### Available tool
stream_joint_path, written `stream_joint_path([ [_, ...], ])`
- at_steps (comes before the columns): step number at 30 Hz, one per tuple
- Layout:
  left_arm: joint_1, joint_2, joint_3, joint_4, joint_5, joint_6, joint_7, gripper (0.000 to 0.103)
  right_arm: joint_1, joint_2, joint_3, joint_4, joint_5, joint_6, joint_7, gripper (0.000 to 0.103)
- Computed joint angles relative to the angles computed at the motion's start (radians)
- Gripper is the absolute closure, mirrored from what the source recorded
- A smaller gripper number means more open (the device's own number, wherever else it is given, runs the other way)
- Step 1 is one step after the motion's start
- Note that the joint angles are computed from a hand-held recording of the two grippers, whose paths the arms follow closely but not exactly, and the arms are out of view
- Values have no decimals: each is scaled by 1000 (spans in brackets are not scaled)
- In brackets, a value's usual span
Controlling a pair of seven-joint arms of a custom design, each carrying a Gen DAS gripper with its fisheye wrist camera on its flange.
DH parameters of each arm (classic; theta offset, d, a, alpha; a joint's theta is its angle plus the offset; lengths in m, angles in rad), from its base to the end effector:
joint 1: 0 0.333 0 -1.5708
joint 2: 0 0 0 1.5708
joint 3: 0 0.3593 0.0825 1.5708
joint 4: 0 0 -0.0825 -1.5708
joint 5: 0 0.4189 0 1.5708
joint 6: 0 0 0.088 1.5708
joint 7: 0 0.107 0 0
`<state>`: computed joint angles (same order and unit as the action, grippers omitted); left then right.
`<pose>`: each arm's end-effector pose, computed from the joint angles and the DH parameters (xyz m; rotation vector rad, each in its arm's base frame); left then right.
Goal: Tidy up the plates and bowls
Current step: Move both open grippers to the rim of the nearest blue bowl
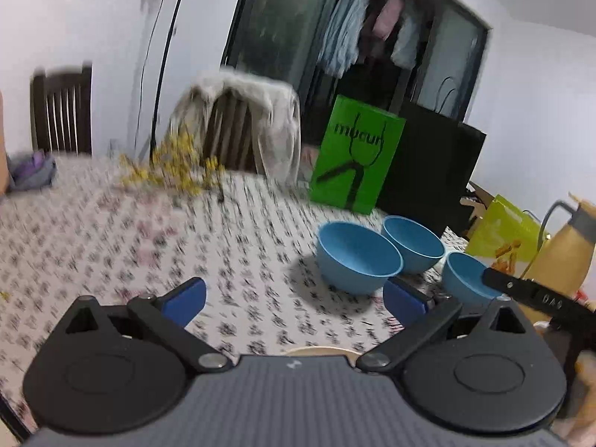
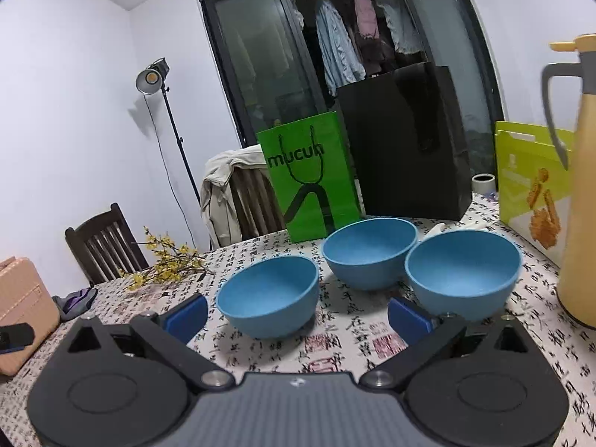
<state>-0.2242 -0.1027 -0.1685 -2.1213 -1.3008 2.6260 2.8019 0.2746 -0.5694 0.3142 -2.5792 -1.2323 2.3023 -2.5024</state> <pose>0.5477 -0.2053 0.5380 -1.1789 2.3294 -1.4839 0.3510 0.2216 0.5038 -0.7564 2.0031 -1.0413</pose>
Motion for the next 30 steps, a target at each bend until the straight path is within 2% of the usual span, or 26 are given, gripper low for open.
stream_joint_path([
  [5,4,67,-31,109,326,-44,-366,0,-19,31,-62,49,63,54,-88,0],
  [7,-2,84,-42,141,404,-46,-444,0,-34,40,-74,67,83,75,-121,0],
  [10,-23,106,-66,172,512,18,-520,0,-58,62,-85,104,113,89,-190,0],
  [12,-39,137,-77,205,639,45,-638,0,-71,78,-93,125,141,95,-231,0],
  [16,-65,228,-81,325,830,-1,-878,0,-111,93,-111,146,172,139,-230,0],
  [18,-85,266,-78,372,913,12,-978,0,-128,101,-115,154,189,150,-227,0],
  [20,-102,306,-78,420,973,13,-1052,0,-138,118,-128,165,229,153,-248,0],
  [24,-136,389,-68,519,1075,-37,-1180,0,-172,156,-151,173,249,211,-254,0],
  [30,-180,478,-49,614,1201,-78,-1289,0,-207,219,-172,194,282,253,-268,0],
])
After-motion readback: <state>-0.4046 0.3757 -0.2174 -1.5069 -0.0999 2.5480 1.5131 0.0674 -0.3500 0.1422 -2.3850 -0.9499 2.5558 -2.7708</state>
